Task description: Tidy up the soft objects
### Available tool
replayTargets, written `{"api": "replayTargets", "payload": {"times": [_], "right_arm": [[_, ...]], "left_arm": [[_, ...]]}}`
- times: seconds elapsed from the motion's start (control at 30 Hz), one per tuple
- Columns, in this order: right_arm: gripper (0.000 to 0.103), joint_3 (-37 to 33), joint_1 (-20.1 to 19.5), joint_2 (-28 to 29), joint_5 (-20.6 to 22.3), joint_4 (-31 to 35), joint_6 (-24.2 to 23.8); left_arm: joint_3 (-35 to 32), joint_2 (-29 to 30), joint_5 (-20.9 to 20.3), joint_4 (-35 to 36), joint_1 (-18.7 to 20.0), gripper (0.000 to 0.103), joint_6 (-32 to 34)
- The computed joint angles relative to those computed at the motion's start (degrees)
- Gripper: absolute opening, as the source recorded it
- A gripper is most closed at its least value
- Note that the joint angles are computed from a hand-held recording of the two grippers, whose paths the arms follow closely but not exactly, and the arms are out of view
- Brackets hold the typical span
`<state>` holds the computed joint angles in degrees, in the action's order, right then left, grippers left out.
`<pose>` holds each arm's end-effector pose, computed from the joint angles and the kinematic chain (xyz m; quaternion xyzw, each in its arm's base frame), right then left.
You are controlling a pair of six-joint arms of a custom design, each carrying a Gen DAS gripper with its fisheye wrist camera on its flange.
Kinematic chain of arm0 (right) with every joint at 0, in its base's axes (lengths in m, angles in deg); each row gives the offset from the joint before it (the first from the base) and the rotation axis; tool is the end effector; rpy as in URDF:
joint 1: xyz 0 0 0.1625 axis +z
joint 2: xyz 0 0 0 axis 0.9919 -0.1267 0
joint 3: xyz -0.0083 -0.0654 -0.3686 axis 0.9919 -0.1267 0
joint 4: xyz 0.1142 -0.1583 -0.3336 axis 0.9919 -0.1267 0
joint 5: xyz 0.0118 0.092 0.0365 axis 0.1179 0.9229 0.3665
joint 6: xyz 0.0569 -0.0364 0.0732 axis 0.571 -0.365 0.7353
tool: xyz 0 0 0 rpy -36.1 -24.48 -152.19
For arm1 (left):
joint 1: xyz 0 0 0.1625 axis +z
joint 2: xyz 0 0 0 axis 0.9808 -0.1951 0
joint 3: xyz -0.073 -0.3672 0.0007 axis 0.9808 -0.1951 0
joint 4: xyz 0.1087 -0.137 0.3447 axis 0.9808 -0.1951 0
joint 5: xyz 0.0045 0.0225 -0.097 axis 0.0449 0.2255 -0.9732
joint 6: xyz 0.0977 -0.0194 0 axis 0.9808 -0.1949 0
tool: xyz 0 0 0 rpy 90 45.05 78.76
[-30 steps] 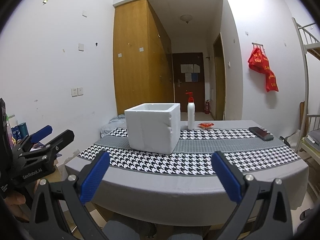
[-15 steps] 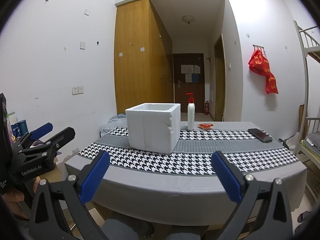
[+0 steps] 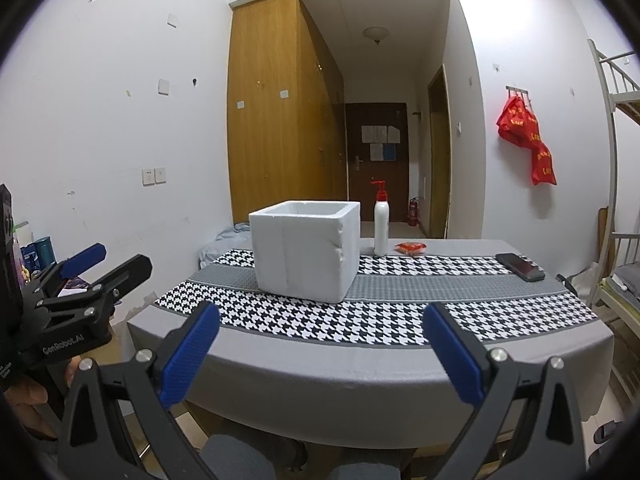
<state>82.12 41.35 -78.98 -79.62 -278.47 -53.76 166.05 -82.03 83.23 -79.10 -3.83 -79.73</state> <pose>0.3902 -0.4574 -0.1091 0.2416 -0.7385 0.5607 0.2860 0.0183 -0.4902 0.3311 0.3555 0.7272 -0.5581 0.1825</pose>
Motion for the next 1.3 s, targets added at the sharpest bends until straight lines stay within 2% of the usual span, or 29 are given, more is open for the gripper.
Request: {"api": "replayTargets", "payload": {"times": [1.3], "right_arm": [[0.102,0.1,0.0,0.1,-0.8,0.4,0.5]], "left_arm": [[0.3,0.1,-0.2,0.1,0.1,0.102,0.5]]}}
